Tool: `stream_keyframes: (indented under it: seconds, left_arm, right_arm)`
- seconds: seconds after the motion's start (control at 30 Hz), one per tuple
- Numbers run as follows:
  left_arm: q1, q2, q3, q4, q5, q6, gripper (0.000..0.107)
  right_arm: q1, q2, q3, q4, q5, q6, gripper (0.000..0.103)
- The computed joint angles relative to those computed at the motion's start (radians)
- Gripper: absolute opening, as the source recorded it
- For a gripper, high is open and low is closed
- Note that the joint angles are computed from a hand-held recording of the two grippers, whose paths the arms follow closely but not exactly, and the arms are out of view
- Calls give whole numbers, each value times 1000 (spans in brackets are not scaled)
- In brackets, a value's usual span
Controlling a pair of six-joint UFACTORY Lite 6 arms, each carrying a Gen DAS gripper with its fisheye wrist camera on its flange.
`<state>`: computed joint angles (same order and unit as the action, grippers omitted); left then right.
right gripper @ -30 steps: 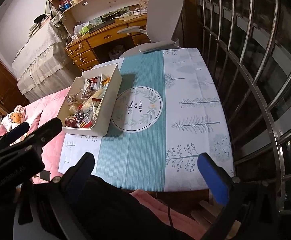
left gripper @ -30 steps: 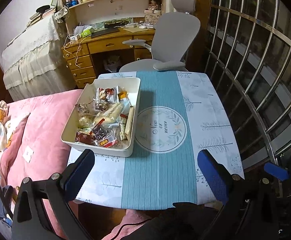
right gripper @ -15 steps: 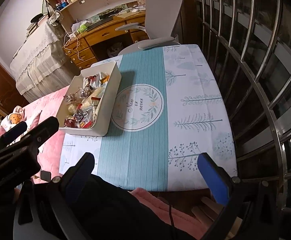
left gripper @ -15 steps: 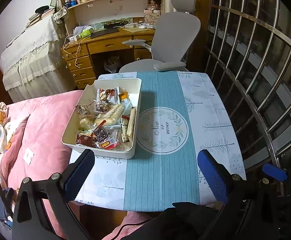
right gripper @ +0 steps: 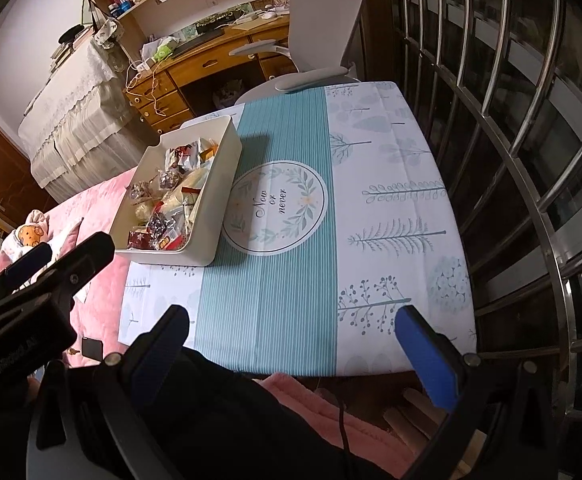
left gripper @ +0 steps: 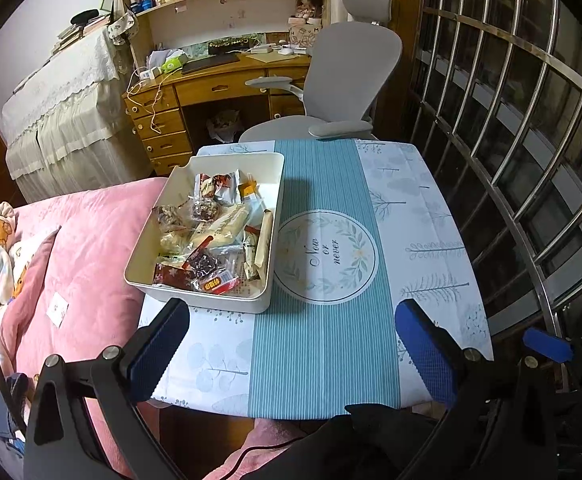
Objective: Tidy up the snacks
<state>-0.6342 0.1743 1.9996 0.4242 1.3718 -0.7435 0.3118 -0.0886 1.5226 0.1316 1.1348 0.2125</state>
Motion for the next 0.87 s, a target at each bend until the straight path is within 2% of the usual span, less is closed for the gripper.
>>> stream_keyframes:
  seconds: [0.3, 0.63, 0.87]
  left_arm:
    - [1, -6, -9, -1, 1, -3, 102]
    - [-22, -95, -154, 13, -32, -55, 102]
    - [-29, -75, -132, 10, -23, -61, 102]
  right_arm:
    - [-7, -8, -14, 10, 9, -15, 103]
    - [-17, 2, -8, 19, 25, -38, 103]
    - [-45, 19, -1, 33, 33, -64, 103]
